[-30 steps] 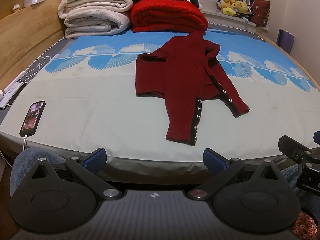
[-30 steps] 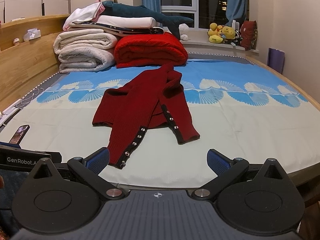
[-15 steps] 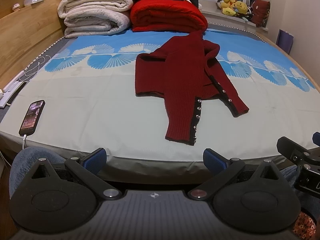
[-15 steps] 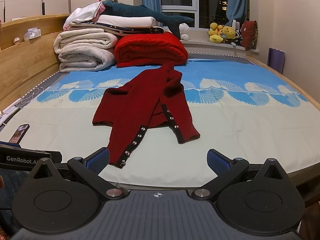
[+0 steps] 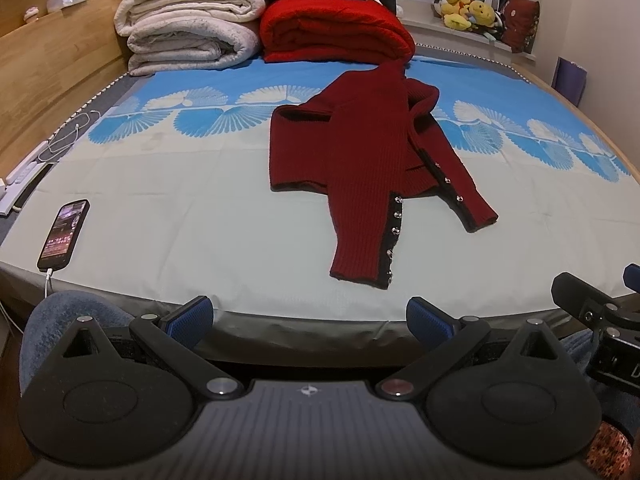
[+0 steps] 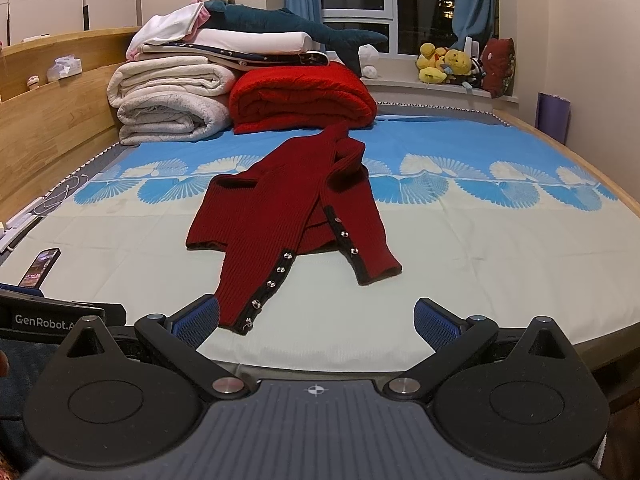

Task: Fold small clothes

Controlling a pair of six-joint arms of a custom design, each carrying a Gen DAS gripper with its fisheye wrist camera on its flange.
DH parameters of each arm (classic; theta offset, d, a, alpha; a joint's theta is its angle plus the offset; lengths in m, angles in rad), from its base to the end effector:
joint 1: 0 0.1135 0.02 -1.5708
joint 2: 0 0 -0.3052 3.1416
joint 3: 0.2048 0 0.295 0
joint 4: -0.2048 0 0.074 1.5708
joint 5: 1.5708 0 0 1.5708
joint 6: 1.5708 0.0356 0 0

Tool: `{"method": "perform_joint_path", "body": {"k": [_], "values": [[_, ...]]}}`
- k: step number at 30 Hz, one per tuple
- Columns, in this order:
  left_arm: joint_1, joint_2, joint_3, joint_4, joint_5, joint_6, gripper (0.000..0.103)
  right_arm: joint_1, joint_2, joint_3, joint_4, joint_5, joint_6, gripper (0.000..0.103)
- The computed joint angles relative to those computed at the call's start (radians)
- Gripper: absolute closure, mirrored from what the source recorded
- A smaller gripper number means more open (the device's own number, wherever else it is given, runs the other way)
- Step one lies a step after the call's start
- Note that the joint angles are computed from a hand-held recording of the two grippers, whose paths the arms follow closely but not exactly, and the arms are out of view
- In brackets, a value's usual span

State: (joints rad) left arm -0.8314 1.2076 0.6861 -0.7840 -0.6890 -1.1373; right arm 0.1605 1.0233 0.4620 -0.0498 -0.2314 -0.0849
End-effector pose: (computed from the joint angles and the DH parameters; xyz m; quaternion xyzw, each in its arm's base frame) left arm 0.1640 -0.1462 0.2090 -0.1863 0.9153 0.0816 0.3477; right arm 0.2224 0.0443 0.2088 -0.1607 0.8680 0.1197 0.4544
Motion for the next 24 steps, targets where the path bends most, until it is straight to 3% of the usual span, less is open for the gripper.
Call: {"method": "perform_joint_path", "body": {"k": [9,14,19,22,24], "values": [[0.021,0.001,-0.008,0.018,0.015,0.023,0.0,0.013,0.027,-0.015,0.034,0.002,0.009,0.001],[0.058,-0.001,-0.029,0.09,0.044,0.093,0.0,0.006,0.077,0.004,0.052,-0.008,0.009,0.001],[0.187,0.03,-0.051,0.251,0.1,0.264,0.0,-0.001,0.213,0.052,0.148,-0.007,0.026,0.001],[0.298,0.103,-0.049,0.428,0.141,0.417,0.0,-0.009,0.356,0.094,0.297,0.01,0.097,0.001],[0.38,0.192,-0.03,0.561,0.202,0.526,0.0,-0.014,0.48,0.178,0.327,-0.001,0.118,0.001]]}}
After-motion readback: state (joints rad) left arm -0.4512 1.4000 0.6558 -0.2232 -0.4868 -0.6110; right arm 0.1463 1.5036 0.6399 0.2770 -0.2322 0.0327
